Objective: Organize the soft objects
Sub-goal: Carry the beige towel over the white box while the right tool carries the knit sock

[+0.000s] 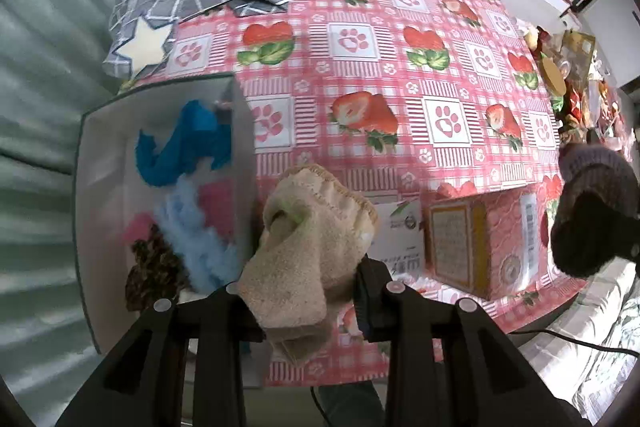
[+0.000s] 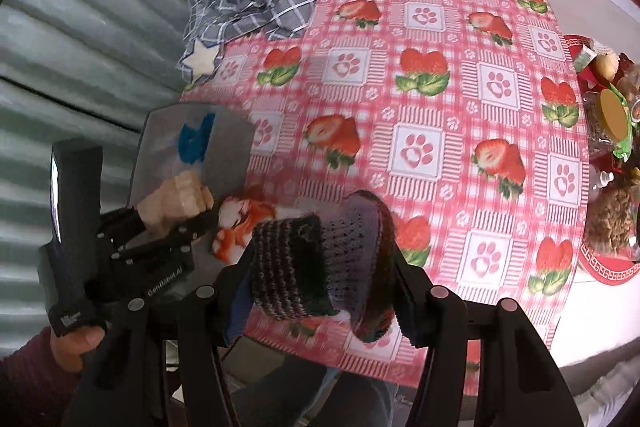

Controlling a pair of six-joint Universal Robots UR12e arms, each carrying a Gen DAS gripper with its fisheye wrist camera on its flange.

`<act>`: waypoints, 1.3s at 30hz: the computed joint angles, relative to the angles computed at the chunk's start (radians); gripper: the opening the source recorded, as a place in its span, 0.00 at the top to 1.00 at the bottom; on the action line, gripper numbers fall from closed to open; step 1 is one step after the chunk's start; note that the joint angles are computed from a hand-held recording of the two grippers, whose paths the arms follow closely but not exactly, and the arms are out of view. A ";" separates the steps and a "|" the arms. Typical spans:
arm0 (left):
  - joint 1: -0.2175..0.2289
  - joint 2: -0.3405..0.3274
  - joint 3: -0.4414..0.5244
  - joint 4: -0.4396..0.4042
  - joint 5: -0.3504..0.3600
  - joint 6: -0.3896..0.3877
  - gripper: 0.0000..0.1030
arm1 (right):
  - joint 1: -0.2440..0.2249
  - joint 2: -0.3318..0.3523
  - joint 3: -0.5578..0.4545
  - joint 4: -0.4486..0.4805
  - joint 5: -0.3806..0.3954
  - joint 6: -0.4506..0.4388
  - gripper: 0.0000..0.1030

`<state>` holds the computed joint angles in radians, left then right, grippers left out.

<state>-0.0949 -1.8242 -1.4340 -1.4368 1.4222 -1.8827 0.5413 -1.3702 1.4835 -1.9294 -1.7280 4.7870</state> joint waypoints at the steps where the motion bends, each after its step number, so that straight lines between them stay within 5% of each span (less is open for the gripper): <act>1: 0.005 -0.003 0.007 -0.004 -0.003 -0.002 0.67 | 0.002 0.010 -0.013 0.002 0.001 -0.005 0.42; 26: 0.120 -0.128 0.175 -0.029 -0.013 -0.189 0.67 | -0.040 0.239 -0.306 0.033 0.110 -0.349 0.42; 39: 0.133 -0.169 0.212 -0.032 0.025 -0.252 0.67 | -0.073 0.348 -0.437 0.081 0.160 -0.512 0.42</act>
<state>0.0382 -1.9931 -1.2221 -1.4692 1.4474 -2.1344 0.4684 -1.0223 1.0461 -1.8483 -1.5681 4.2750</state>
